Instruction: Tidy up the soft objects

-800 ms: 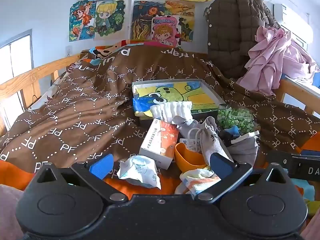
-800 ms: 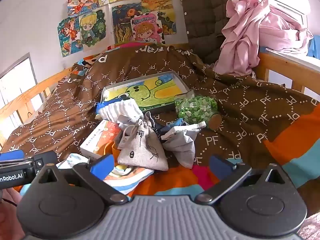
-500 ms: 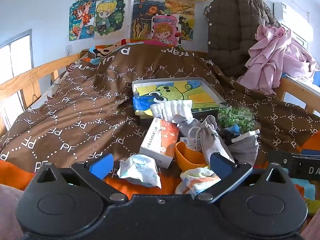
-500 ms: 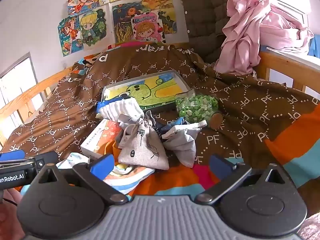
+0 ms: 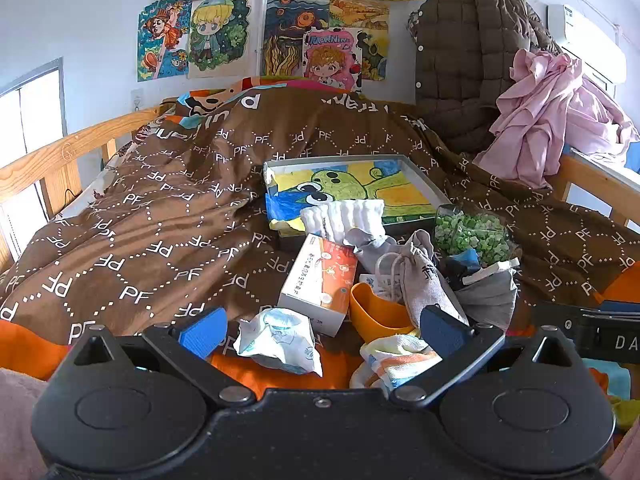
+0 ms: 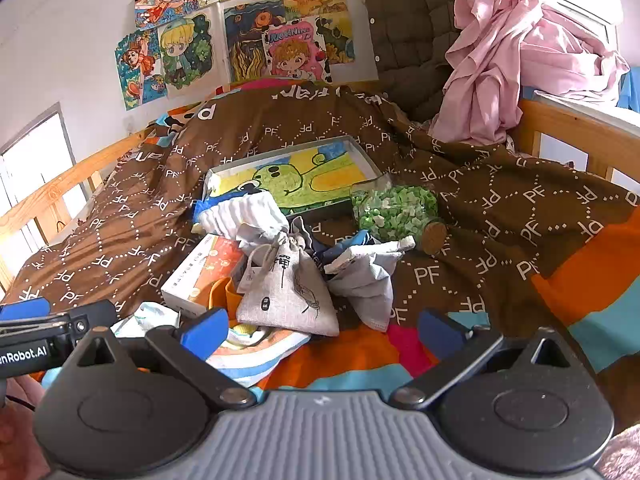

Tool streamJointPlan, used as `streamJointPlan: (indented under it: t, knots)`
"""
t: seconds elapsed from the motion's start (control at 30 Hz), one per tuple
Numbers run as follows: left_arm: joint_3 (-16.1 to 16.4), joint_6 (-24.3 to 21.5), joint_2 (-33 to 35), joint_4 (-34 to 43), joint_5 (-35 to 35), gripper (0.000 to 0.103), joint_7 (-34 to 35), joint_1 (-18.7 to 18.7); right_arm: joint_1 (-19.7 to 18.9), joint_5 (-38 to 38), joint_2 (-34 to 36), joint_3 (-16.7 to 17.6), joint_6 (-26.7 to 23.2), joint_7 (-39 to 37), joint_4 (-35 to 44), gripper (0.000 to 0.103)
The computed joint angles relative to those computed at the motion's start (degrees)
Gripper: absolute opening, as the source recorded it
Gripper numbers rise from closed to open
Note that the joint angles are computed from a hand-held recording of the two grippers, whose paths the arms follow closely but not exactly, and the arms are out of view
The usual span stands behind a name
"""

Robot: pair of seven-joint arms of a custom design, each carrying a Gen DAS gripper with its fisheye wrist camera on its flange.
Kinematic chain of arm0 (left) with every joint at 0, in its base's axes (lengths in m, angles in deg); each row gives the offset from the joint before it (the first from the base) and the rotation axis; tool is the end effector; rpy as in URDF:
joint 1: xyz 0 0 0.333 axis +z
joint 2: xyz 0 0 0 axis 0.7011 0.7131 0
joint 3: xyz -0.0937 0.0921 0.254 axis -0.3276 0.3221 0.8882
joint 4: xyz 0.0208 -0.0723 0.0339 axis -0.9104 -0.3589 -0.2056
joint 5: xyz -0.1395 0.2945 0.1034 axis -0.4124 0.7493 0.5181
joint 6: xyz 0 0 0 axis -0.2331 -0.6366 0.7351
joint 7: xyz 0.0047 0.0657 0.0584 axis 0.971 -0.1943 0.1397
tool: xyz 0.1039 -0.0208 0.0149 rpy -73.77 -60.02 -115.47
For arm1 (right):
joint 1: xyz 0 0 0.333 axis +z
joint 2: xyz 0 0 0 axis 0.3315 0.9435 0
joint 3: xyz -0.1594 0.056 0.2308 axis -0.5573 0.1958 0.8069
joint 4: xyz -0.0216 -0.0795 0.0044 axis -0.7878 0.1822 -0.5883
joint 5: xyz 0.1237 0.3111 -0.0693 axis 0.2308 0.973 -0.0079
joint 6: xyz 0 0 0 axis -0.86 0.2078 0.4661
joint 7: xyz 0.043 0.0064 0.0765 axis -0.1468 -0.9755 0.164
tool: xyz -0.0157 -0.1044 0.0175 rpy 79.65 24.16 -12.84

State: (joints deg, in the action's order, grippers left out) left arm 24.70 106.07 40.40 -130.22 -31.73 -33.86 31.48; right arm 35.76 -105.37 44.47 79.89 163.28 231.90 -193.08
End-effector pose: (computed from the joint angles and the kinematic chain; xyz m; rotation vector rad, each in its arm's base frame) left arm 0.5858 -0.1974 0.5594 -1.5386 1.6429 -1.0009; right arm 0.5658 0.1683 0.5442 -1.4716 1.6025 -0.7582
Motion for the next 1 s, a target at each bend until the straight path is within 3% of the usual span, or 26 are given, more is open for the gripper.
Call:
streamJointPlan:
  t: [1.0]
  knots:
    - [0.2,0.3,0.2,-0.3,0.2,0.102,-0.3,-0.2,0.0,1.4,0.1,0.2,-0.4,-1.3,0.1,0.103]
